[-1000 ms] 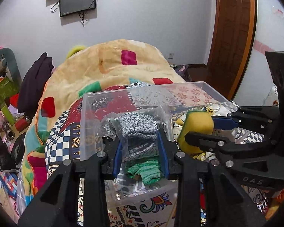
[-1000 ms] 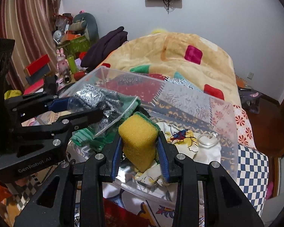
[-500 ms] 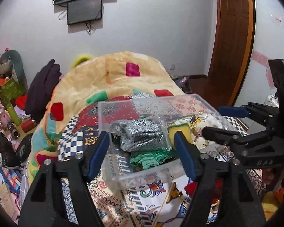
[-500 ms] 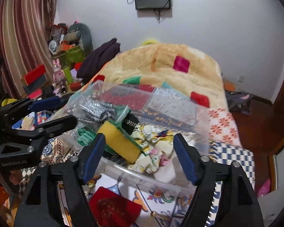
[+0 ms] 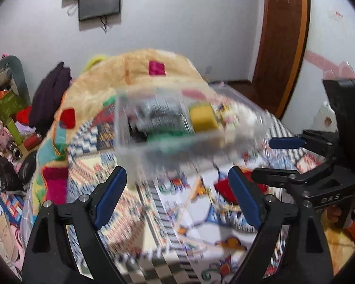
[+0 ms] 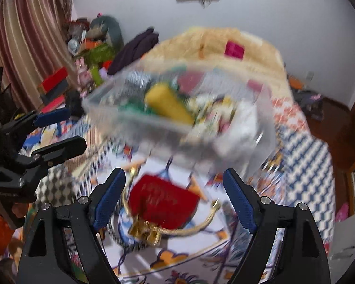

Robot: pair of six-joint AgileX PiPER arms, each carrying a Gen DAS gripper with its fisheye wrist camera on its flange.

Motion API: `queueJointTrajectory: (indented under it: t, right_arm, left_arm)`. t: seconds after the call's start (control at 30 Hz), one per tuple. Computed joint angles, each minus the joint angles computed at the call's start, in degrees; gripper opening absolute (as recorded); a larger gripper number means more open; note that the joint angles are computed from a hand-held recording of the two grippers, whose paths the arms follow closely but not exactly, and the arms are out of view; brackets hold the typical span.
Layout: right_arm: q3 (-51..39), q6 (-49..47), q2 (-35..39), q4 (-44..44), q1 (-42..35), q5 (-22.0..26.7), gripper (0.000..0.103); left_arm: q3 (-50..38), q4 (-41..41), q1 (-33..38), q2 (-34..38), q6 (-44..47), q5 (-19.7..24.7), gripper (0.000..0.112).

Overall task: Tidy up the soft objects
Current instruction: 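Grasp the red pouch with the right tool while the left tool grasps the beaded cord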

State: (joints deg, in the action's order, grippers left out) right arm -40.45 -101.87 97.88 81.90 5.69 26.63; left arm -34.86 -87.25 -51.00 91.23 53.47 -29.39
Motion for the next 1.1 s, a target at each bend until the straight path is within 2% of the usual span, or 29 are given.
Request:
queueJointTrajectory:
  t: [0.17,0.33,0.43,0.67,0.77,0.9,1.0,1.07,1.1]
  right_arm:
    - [-1.57,2.82,4.34,-3.63,2.24,-2.15,0.079]
    - [-2.34,5.77,5.47,-6.98,1.51,-0.88,0.056]
    - [-2.51,5.66,5.73,-7.52,0.74,0.19,0.046]
    - [0.81,0.09,3.39,-3.14,-1.35,-0.93,0.023]
    - [1.21,-0.45,3.20,-3.33,-3.89,-0.24,0.022]
    - [2.40,-1.59,1.79,-2.92,-6.78,1.80,0.021]
    - [3.52,-3.15,-0.04,-1.76,-7.66,2.34,0.021]
    - [3.43,-2.77,-0.39,-2.39,-8.41,3.02,0.025]
    - [3.38,-2.59,-0.38,-2.62,-8.70,3.19,0.031]
  left_arm:
    - [-0.24,1.46,-1.16,4.45,-2.82,4.31,0.088]
    - [-1.27,4.99,-0.61,8.13,-6.39,8.50,0.087]
    - [-2.66,2.58,-0.42,10.03,-3.42,9.78,0.078]
    - [-3.44,-2.76,-1.84,10.87,1.82,7.30,0.066]
    - [-4.07,-5.12,-2.03,11.31,4.41,6.16,0.061]
    - [-2.98,0.38,0.53,9.10,-2.06,10.65,0.058]
    - [-3.34,3.08,0.17,7.64,-4.78,11.63,0.058]
    - [-4.75,2.35,-0.48,8.06,-3.23,11.91,0.058]
    - [-5.63,1.89,-0.59,8.70,-2.26,12.18,0.058]
